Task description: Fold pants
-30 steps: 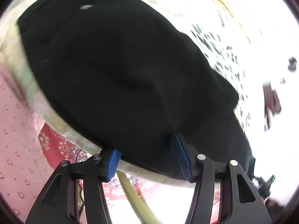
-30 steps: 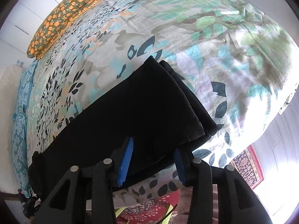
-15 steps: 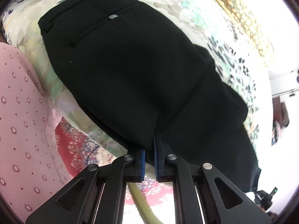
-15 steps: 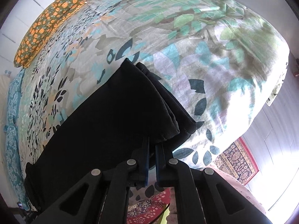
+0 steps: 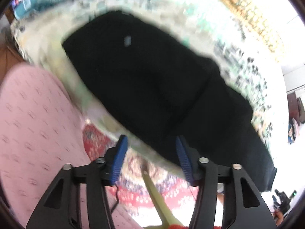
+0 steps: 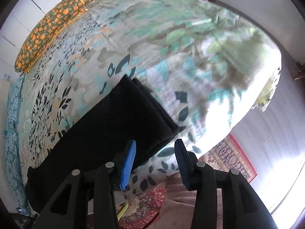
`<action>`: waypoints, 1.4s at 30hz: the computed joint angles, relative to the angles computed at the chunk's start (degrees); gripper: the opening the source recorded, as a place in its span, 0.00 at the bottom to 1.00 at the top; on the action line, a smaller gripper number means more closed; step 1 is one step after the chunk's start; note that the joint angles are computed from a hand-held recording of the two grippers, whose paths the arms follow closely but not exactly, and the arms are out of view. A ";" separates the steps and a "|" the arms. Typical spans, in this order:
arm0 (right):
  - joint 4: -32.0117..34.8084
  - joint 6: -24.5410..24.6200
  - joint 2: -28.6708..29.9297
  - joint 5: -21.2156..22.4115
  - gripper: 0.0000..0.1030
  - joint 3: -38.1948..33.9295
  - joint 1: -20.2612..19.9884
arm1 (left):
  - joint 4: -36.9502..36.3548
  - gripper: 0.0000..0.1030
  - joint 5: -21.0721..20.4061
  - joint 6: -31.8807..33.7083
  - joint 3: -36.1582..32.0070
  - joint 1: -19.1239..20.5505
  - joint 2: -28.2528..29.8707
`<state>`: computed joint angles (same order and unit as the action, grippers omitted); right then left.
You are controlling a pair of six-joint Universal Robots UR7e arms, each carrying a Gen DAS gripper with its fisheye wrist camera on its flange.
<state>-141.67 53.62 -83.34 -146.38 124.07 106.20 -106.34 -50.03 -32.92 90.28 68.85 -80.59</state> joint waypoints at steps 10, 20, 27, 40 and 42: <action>-17.45 -14.22 10.59 13.01 0.41 -3.28 -7.80 | -15.77 0.59 10.16 21.03 -7.24 4.38 14.75; -27.76 -13.56 12.20 12.99 0.43 1.15 -8.42 | -14.42 0.67 11.80 12.83 -2.87 4.47 9.06; -29.35 -14.78 12.49 12.52 0.50 1.53 -8.48 | -21.82 0.84 6.50 33.28 -15.78 4.69 20.59; -35.39 -18.68 12.93 13.63 0.60 2.84 -8.67 | -25.16 0.82 16.39 23.59 -16.73 5.92 22.27; -38.26 -19.85 11.27 17.53 0.64 3.63 -9.49 | -25.23 0.83 12.45 26.09 -13.89 5.41 19.84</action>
<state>-179.93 33.77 -72.06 -128.86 127.70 96.72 -131.57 -37.58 -6.84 76.39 74.26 -60.75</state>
